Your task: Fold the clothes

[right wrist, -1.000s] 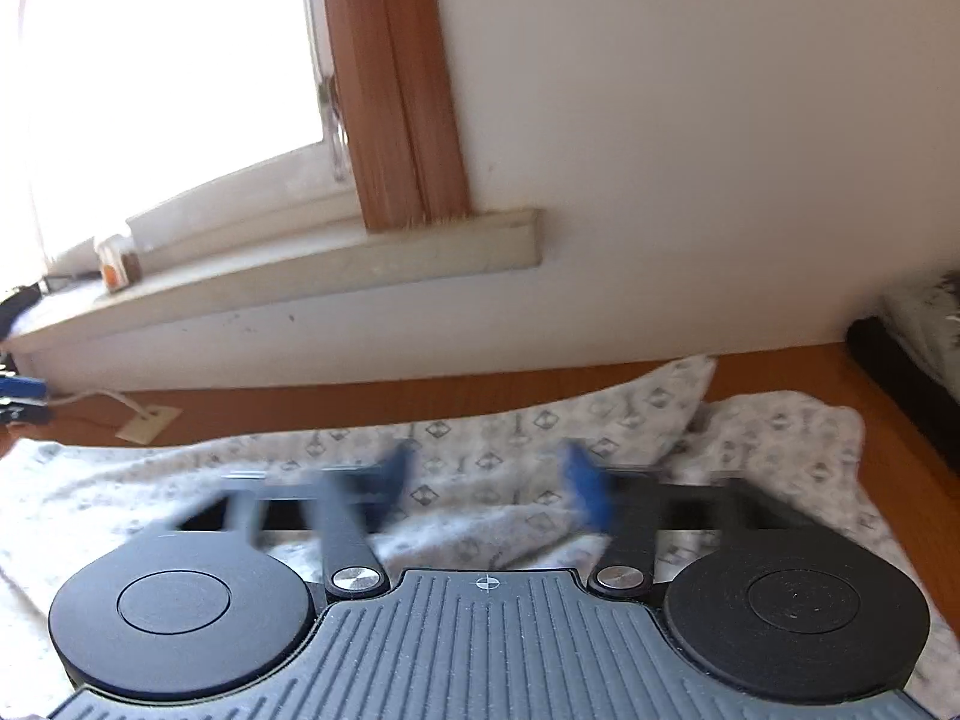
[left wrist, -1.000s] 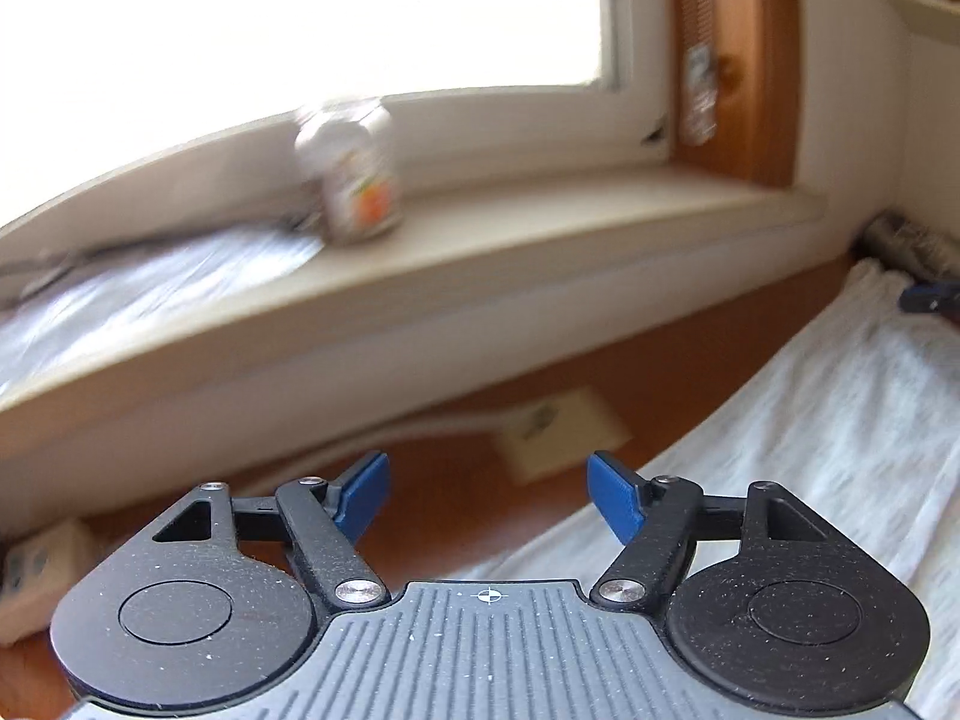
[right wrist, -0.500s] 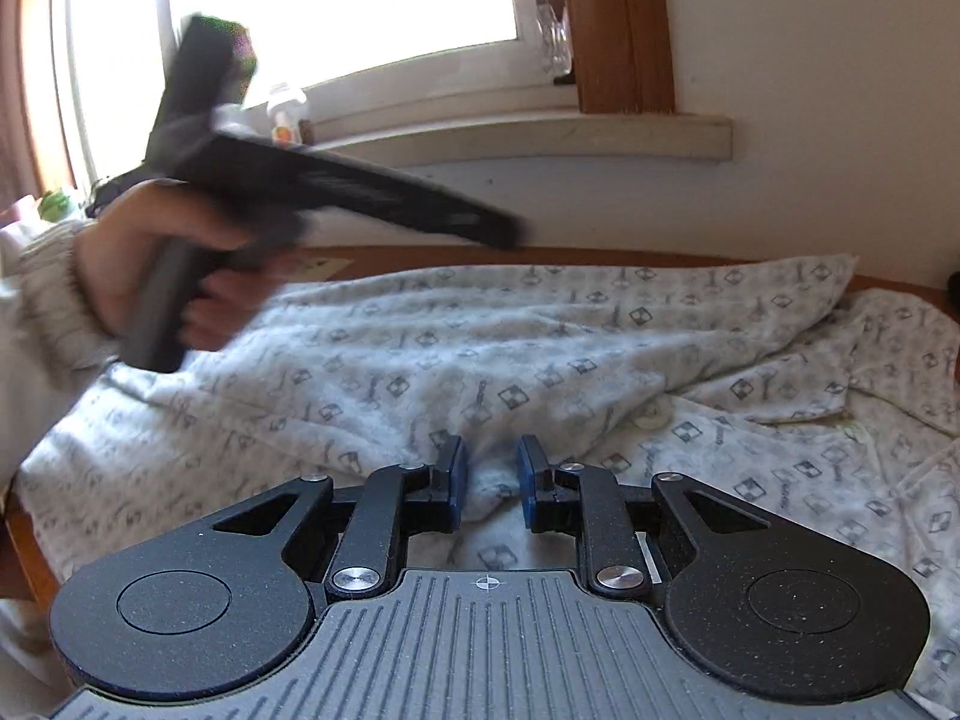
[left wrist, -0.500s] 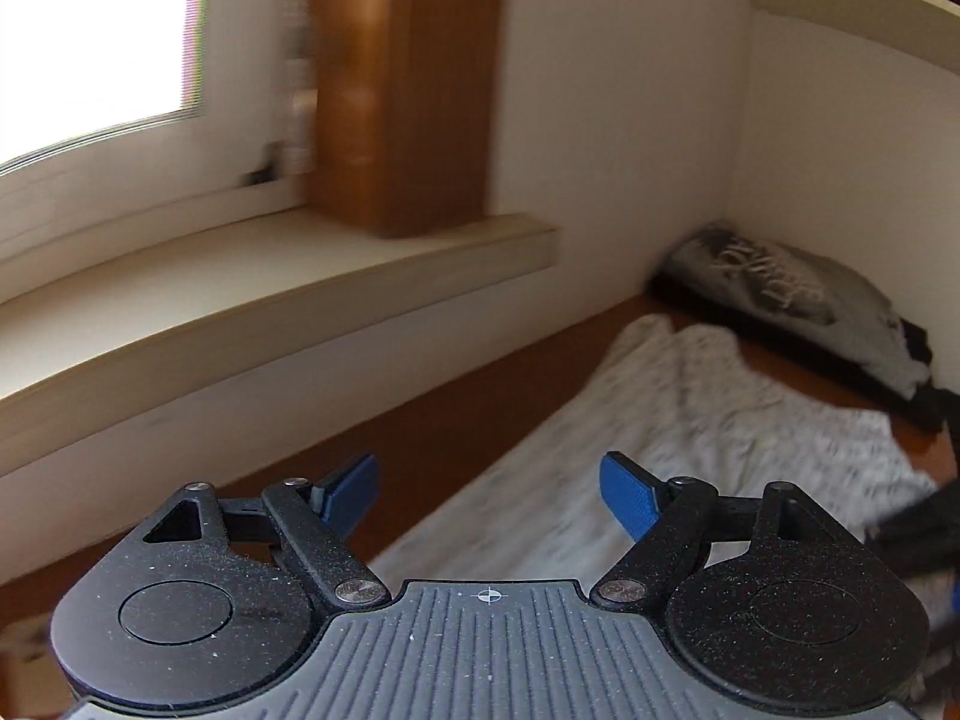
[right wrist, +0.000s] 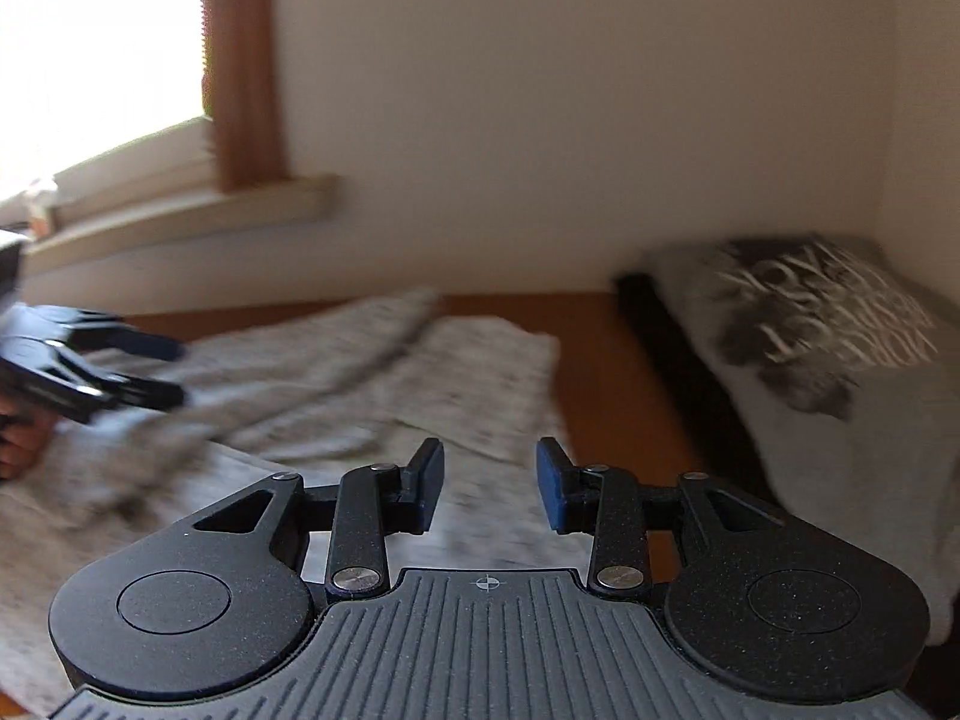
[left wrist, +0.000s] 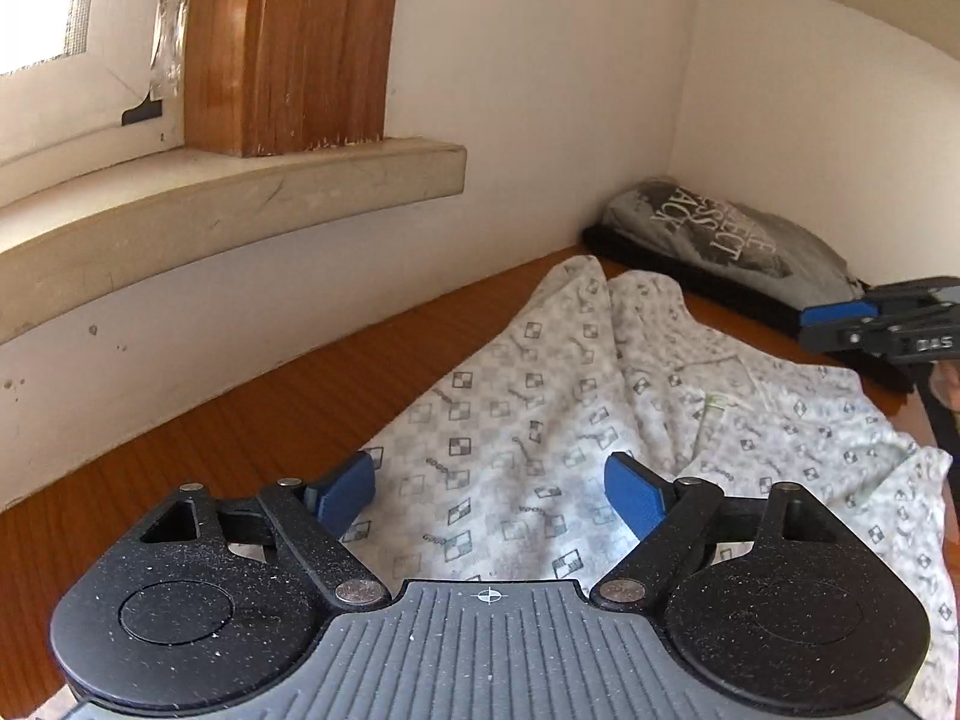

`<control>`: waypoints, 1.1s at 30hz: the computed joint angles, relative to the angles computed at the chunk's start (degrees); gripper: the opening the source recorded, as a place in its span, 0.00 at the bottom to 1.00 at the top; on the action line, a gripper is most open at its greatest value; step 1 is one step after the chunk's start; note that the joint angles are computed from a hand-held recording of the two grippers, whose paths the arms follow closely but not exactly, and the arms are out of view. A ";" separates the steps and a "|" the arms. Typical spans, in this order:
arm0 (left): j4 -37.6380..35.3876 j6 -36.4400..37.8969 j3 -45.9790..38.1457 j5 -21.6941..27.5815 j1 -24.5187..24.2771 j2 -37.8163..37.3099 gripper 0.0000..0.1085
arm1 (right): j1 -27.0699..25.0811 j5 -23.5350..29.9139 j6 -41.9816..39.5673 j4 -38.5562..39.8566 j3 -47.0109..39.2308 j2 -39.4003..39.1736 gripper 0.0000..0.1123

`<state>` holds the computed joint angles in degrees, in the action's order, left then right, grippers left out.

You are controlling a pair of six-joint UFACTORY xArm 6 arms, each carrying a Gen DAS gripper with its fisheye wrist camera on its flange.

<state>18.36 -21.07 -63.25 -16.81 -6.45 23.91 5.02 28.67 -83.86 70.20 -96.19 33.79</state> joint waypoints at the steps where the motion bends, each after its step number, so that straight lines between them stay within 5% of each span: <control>1: 1.01 -1.04 -0.01 0.05 0.20 -0.05 0.80 | -0.48 0.49 2.02 -1.67 -0.69 0.64 0.32; 7: -0.30 -0.03 0.55 0.03 -0.09 -0.45 0.80 | -2.12 4.22 5.89 -6.98 -2.90 2.68 0.45; 14: -1.42 1.12 0.83 0.04 -0.35 -0.59 0.80 | -2.43 6.83 7.47 -9.42 -8.46 7.30 0.44; 17: -0.89 0.65 0.74 0.12 -0.24 -0.56 0.81 | -2.08 6.30 6.10 -10.57 -8.79 7.69 0.33; 18: -0.83 0.58 0.71 0.13 -0.23 -0.54 0.81 | -1.99 5.89 5.95 -10.47 -8.78 7.63 0.13; 20: -1.03 0.77 0.68 0.16 -0.27 -0.52 0.81 | -1.75 4.90 5.66 -10.22 -8.65 7.47 0.01; 24: -0.73 0.57 0.66 0.23 -0.23 -0.54 0.81 | -0.68 -3.44 2.57 -3.22 -8.53 7.24 0.01; 29: -1.34 1.10 0.70 0.23 -0.37 -0.53 0.83 | -0.83 -0.19 9.84 -6.92 -13.39 10.47 0.04; 33: -1.87 1.65 0.89 -0.02 -0.50 -0.59 0.85 | 0.80 2.04 16.24 -11.74 -17.68 13.60 0.25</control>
<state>16.50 -19.41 -62.35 -16.83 -6.94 23.32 5.83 30.71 -67.62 58.46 -113.88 47.40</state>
